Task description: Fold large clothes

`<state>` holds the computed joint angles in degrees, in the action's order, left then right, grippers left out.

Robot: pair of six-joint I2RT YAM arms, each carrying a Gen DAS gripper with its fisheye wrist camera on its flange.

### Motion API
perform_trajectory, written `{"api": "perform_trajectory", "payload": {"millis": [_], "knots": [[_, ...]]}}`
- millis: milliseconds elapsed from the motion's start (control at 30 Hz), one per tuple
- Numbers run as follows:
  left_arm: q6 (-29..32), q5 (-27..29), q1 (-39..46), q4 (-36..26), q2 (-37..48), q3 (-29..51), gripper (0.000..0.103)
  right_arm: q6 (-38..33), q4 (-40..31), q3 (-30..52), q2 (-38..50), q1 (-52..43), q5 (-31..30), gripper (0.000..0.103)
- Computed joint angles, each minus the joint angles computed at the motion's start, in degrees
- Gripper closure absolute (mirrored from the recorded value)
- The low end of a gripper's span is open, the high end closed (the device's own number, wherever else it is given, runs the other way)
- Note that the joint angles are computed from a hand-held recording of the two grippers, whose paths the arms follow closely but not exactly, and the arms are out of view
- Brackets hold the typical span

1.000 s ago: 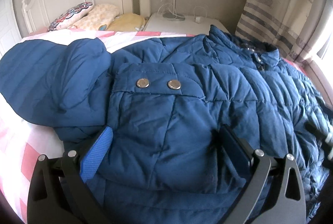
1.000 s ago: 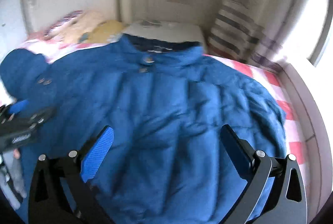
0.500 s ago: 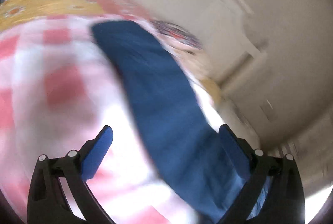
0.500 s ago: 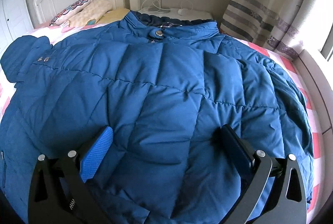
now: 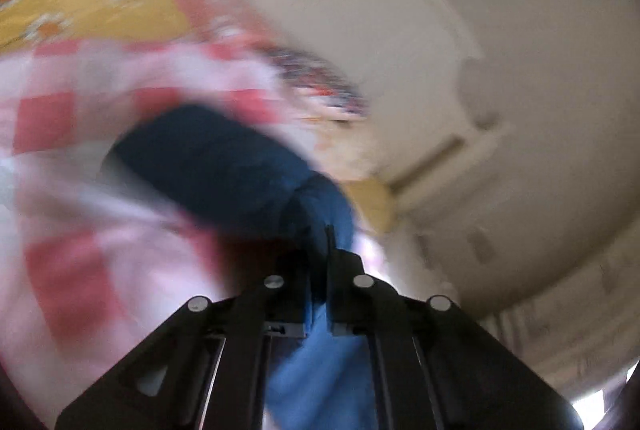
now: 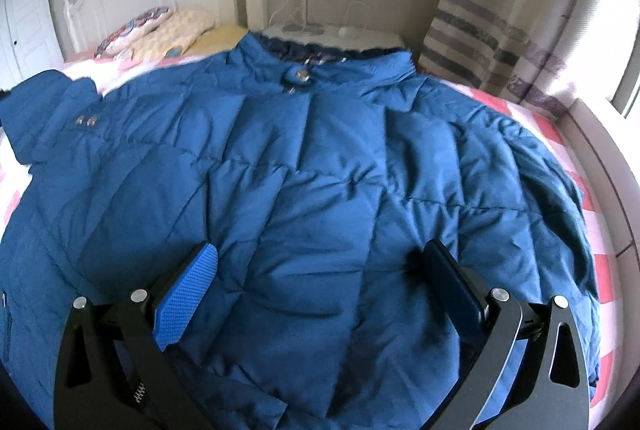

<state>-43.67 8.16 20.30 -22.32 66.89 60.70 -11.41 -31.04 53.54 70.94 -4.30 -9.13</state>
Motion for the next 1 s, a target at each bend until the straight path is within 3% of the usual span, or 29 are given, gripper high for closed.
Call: {"api": "perform_trajectory", "payload": {"millis": [167,333,433,500,533,600,633,667,800,900,933,1000], "knots": [[2.59,-10.80,-26.68,0.10,-2.03,5.20,0.099,6.35,6.41,-4.00,-5.41,-9.00,-10.94,0.005],[11.37,-27.49,-56.03,-1.90,12.81,15.85,0.098,14.10,11.99,-5.45,-5.38,-15.02,-16.43,0.005],[12.83,-29.64,-64.91,-5.22,25.34,21.79,0.094,17.63,15.74,-7.05,-6.13,-18.42,-20.27,0.005],[12.05,-28.96,-67.24,-11.58,34.93,28.15,0.085,20.16,17.03,-7.03,-4.94,-20.71,-22.86,0.005],[11.66,-29.07,-68.17,-13.37,37.97,29.65,0.067,20.94,17.29,-6.85,-4.31,-21.38,-23.48,0.005],[14.75,-31.68,-70.50,-15.21,41.21,31.69,0.046,22.00,17.69,-6.65,-3.50,-22.02,-24.28,0.005],[16.42,-31.03,-71.11,-15.46,40.97,31.80,0.021,22.06,17.83,-6.74,-3.57,-22.06,-24.41,0.005],[18.20,-28.85,-71.39,-16.15,40.53,32.28,0.007,21.88,17.94,-6.92,-3.75,-22.02,-24.44,0.005],[21.11,-34.49,-75.88,-17.44,35.14,28.60,0.008,20.85,17.76,-7.53,-4.51,-22.04,-24.38,0.005],[19.62,-41.20,-78.52,-11.50,23.51,17.70,0.008,20.91,17.88,-7.85,-4.50,-22.74,-25.40,0.005],[16.23,-43.30,-78.68,-10.13,17.84,12.69,0.008,20.68,17.65,-8.05,-4.75,-22.99,-25.64,0.005],[6.88,-47.15,-78.08,-13.49,12.07,8.66,0.008,19.96,17.07,-7.91,-4.67,-22.79,-25.24,0.005]]}}
